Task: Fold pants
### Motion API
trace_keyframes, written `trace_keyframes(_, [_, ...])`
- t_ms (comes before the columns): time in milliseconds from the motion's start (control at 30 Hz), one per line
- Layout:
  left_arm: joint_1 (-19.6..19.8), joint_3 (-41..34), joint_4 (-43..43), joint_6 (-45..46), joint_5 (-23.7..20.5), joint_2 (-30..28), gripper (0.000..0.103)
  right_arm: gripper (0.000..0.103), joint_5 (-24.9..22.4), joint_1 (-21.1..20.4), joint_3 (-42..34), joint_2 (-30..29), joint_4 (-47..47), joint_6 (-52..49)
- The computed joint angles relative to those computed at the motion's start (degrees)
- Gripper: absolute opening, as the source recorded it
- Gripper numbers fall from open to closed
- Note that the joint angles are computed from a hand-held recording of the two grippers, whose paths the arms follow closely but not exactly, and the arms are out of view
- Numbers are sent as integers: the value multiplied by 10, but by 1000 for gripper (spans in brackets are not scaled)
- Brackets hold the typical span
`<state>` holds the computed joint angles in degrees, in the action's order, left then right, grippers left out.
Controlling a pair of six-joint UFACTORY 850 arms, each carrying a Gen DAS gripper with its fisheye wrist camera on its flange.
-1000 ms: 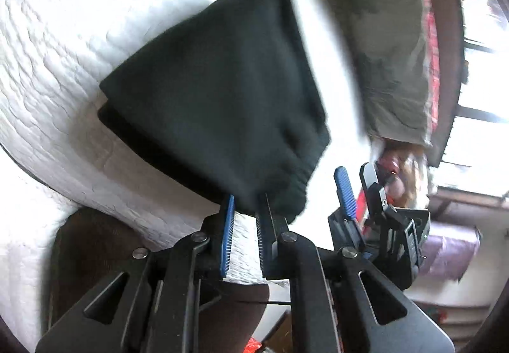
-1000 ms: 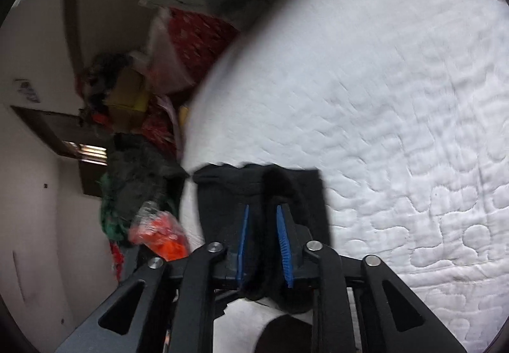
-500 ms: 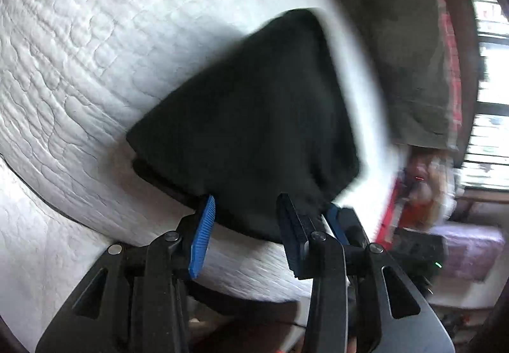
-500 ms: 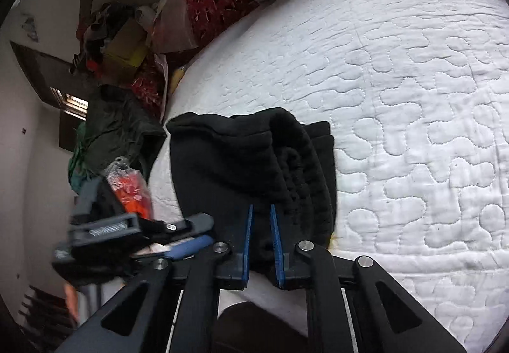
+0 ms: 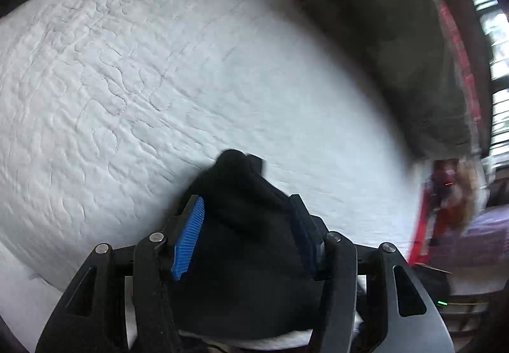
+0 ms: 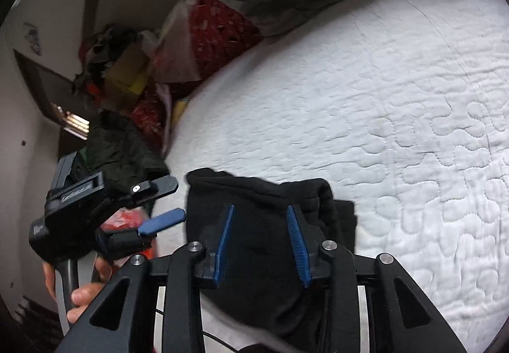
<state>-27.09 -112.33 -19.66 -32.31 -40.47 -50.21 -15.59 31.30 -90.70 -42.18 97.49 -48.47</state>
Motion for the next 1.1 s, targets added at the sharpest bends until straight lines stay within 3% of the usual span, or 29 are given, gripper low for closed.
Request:
trace_keyframes(67, [-1, 17, 8, 2, 9, 2, 53, 32, 0, 0, -4, -7, 14, -23])
trace_keyframes(167, [-1, 21, 0, 17, 23, 0, 53, 32, 4, 3, -21, -16, -38, 1])
trace_keyframes(300, [1, 52, -9, 34, 43, 21, 53, 31, -13, -2, -5, -14, 61, -83])
trace_keyframes(400, [-6, 92, 50, 1, 65, 56, 53, 31, -23, -4, -3, -12, 56, -58])
trace_keyframes(433, [-14, 71, 95, -33, 49, 54, 53, 34, -28, -5, -2, -9, 52, -51])
trace_keyframes(533, [-31, 98, 176, -81, 56, 79, 53, 36, -34, -5, 8, 5, 52, -39])
trace_keyframes(700, [-47, 164, 261, -137, 70, 128, 53, 60, -32, 0, 64, 50, 135, -110])
trace_keyframes(933, [-54, 218, 311, -171, 76, 170, 53, 61, -13, 8, 111, 85, 102, -68])
trace_keyframes(1100, [-48, 236, 294, -155, 64, 183, 53, 66, 4, 12, 120, 95, 63, -17])
